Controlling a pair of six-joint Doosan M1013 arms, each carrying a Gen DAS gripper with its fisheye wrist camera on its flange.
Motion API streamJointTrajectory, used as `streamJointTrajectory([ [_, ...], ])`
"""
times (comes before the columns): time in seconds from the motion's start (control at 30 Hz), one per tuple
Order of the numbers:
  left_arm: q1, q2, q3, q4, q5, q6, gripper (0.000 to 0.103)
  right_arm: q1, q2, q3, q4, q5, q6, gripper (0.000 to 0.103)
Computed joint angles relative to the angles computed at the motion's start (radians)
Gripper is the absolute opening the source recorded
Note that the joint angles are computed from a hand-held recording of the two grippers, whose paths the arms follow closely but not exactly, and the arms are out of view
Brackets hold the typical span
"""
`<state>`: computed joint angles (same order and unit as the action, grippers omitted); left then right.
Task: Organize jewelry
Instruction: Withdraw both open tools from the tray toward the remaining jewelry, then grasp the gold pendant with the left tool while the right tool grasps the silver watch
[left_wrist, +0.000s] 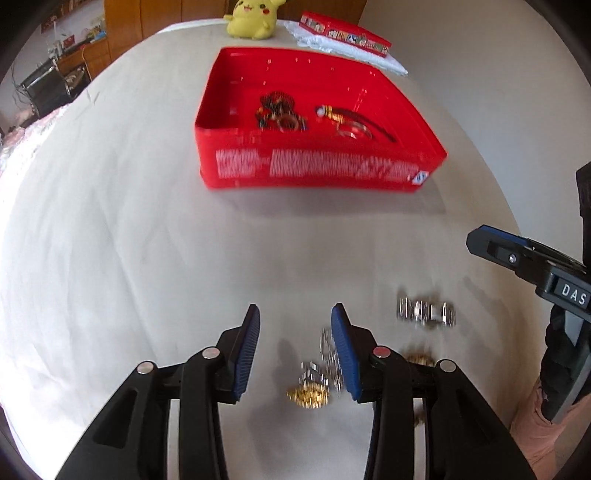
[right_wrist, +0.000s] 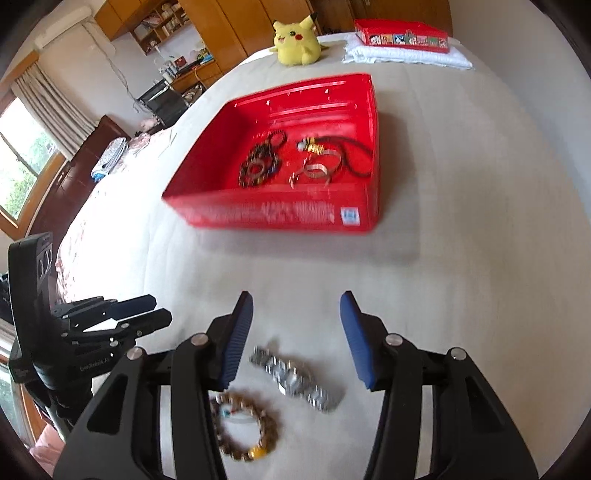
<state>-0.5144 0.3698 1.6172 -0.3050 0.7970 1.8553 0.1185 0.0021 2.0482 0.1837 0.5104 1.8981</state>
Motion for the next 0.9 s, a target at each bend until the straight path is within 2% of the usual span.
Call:
streamJointTrajectory([
  [0.4, -0.001, -0.03, 0.082, -0.019, 0.003, -0.012, 0.04, 0.006, -0.023, 0.061, 0.113, -0.011, -0.063, 0.049],
  [0.77, -0.028, -0.024, 0.096, 0.034, -0.011, -0.058, 0.04, 0.015, -0.029, 0.073, 0.134, -0.012, -0.081, 0.049],
  [0.83, -0.031, -0.024, 0.097, 0.049, -0.014, -0.062, 0.038, 0.012, -0.034, 0.076, 0.138, -0.014, -0.083, 0.049],
  [0.9, -0.035, -0.025, 0.1, 0.062, -0.019, -0.061, 0.031, 0.013, -0.038, 0.077, 0.133, -0.018, -0.076, 0.049],
])
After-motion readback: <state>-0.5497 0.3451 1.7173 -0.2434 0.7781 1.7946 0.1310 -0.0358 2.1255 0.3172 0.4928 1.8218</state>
